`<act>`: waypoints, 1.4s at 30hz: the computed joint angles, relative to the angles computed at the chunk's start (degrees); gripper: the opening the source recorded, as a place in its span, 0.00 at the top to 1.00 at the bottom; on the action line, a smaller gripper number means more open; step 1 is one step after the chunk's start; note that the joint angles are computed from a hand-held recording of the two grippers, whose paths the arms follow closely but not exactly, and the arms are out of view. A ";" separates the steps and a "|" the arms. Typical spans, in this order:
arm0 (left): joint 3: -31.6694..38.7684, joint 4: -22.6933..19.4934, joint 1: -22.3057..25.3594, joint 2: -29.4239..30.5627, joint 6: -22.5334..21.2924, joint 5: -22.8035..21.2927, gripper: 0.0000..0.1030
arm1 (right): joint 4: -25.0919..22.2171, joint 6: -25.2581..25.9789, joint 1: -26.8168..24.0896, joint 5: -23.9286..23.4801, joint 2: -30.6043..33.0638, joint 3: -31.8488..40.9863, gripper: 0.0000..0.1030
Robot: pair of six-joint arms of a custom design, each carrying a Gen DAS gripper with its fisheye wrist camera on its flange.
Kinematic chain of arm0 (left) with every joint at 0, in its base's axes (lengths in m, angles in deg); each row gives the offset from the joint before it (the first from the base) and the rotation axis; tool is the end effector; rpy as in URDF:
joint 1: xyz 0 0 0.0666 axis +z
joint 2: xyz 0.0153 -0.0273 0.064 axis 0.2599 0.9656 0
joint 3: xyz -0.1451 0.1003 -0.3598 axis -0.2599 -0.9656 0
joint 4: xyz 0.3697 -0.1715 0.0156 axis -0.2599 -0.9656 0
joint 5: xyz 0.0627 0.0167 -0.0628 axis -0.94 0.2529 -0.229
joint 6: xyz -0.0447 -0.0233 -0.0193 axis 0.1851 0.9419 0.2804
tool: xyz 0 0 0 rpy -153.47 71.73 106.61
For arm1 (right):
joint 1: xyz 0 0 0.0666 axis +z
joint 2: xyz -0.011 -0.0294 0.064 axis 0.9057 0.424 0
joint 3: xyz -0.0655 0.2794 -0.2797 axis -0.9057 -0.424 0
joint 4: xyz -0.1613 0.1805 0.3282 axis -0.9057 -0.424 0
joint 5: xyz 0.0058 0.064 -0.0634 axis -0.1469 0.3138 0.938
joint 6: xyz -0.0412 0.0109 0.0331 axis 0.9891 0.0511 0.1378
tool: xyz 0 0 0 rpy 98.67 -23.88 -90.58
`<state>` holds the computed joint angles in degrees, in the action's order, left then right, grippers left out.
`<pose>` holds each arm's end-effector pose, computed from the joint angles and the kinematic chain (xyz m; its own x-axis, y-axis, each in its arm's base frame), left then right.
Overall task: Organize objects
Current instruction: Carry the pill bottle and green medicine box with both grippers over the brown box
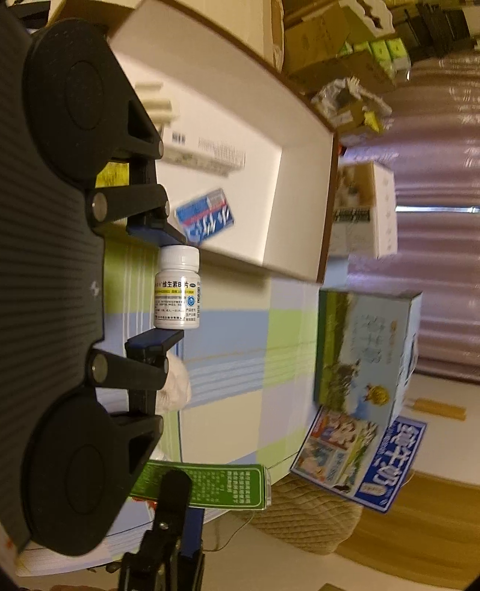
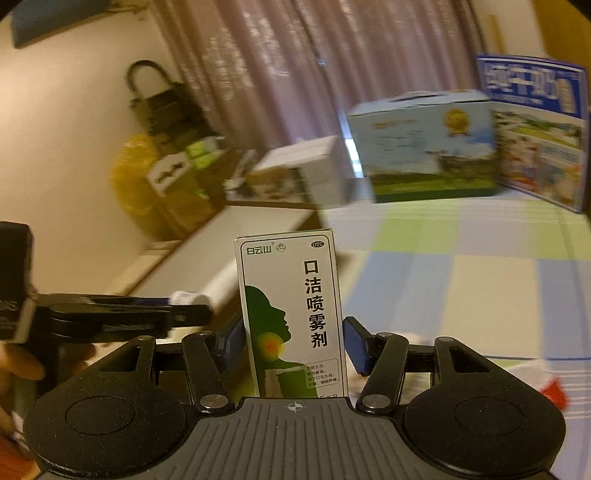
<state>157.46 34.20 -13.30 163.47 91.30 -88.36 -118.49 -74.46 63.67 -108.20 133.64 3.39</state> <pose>0.4894 -0.2541 0.4149 -0.7275 -0.0447 -0.6846 0.0185 0.9962 -0.0847 0.4806 0.0128 0.4162 -0.6620 -0.1171 -0.7403 -0.5493 0.7478 0.3729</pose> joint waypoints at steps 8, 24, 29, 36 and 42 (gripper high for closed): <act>-5.90 1.39 4.33 -6.76 -1.27 -1.41 0.59 | 1.75 -6.87 8.77 -0.75 -0.37 0.56 0.48; -10.29 2.75 15.86 -10.38 -10.30 3.32 0.59 | 4.90 -18.14 21.85 13.24 6.67 5.57 0.48; -7.65 2.69 18.22 -6.34 -13.53 5.68 0.59 | 2.76 -18.24 24.01 19.08 11.31 9.94 0.48; -1.89 1.14 20.01 1.19 -17.26 7.66 0.59 | -3.28 -17.98 25.58 25.26 18.49 17.85 0.48; 2.31 -0.43 20.62 5.95 -19.96 8.09 0.59 | -6.69 -18.22 26.18 28.42 22.97 22.80 0.48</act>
<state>159.78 33.77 7.33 169.42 71.34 -80.27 -125.18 -92.68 89.85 -79.78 156.62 26.19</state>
